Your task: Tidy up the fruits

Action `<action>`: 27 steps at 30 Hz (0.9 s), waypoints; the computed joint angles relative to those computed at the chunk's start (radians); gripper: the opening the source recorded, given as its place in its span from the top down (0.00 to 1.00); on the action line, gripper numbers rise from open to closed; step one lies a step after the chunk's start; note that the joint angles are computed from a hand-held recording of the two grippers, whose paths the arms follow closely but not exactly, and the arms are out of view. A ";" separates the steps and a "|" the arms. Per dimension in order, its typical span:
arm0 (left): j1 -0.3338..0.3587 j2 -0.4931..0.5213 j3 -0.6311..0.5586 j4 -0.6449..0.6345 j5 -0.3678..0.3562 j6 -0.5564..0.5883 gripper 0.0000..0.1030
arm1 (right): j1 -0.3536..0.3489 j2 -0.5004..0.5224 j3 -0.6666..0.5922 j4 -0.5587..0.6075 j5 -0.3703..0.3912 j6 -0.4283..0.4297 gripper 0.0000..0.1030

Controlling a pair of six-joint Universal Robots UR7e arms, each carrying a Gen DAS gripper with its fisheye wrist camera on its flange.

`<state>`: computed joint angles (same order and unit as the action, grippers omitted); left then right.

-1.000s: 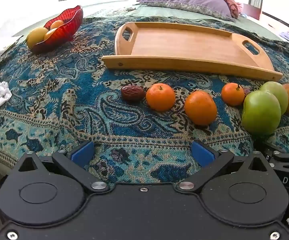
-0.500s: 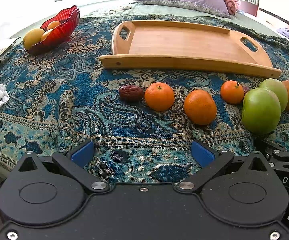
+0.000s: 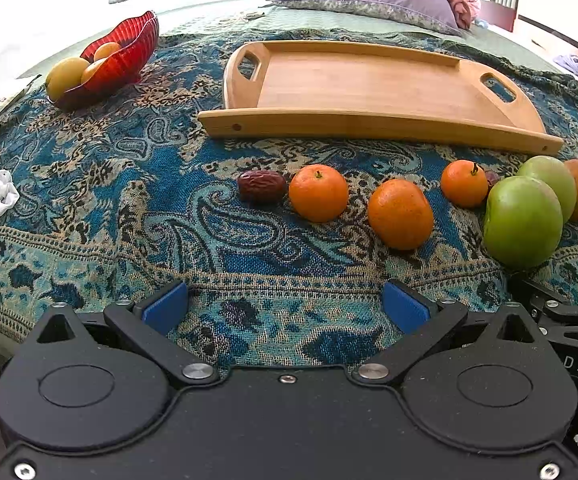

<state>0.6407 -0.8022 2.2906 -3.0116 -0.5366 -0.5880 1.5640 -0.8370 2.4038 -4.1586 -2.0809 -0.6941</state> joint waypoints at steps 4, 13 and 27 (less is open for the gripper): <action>0.000 0.000 -0.001 0.000 0.000 0.001 0.00 | 0.000 -0.009 0.000 0.006 0.001 -0.001 0.00; 0.000 -0.001 0.000 0.000 -0.001 0.001 0.00 | 0.002 -0.002 0.001 -0.004 -0.002 -0.003 0.00; 0.000 0.000 0.000 -0.002 0.000 0.000 0.00 | -0.004 -0.002 0.002 -0.018 0.010 -0.007 0.00</action>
